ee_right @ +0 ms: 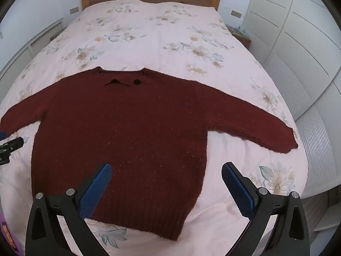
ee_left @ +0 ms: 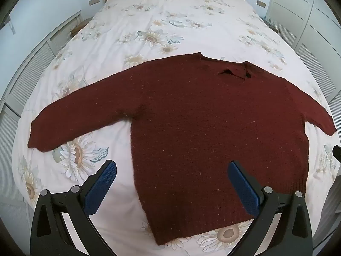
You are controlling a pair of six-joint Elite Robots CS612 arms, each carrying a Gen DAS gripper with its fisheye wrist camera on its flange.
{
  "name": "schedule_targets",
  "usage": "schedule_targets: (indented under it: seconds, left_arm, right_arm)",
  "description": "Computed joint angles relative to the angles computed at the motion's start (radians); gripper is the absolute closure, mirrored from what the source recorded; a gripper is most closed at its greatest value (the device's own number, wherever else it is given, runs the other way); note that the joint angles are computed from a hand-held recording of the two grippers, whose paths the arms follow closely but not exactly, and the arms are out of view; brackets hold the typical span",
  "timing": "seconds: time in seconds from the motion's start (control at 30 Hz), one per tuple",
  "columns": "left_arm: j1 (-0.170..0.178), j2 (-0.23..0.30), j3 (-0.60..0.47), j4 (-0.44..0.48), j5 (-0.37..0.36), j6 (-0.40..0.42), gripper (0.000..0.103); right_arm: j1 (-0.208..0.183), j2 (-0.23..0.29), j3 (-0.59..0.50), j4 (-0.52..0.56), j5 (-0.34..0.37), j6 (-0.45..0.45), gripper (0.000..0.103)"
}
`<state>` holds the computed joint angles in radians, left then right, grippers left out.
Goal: Fold small clothes
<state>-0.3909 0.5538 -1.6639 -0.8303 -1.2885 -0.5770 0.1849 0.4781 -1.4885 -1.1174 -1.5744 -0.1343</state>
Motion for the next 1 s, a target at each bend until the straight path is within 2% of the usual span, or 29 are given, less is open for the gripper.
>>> schedule_targets:
  seconds: [0.43, 1.0]
  left_arm:
    - [0.000, -0.017, 0.016, 0.015, 0.011, 0.002, 0.001]
    - [0.003, -0.004, -0.003, 0.017, 0.014, 0.008, 0.001]
  right_arm:
    - [0.001, -0.004, 0.004, -0.001, -0.007, -0.003, 0.000]
    - [0.008, 0.000, 0.003, 0.012, -0.022, -0.020, 0.000]
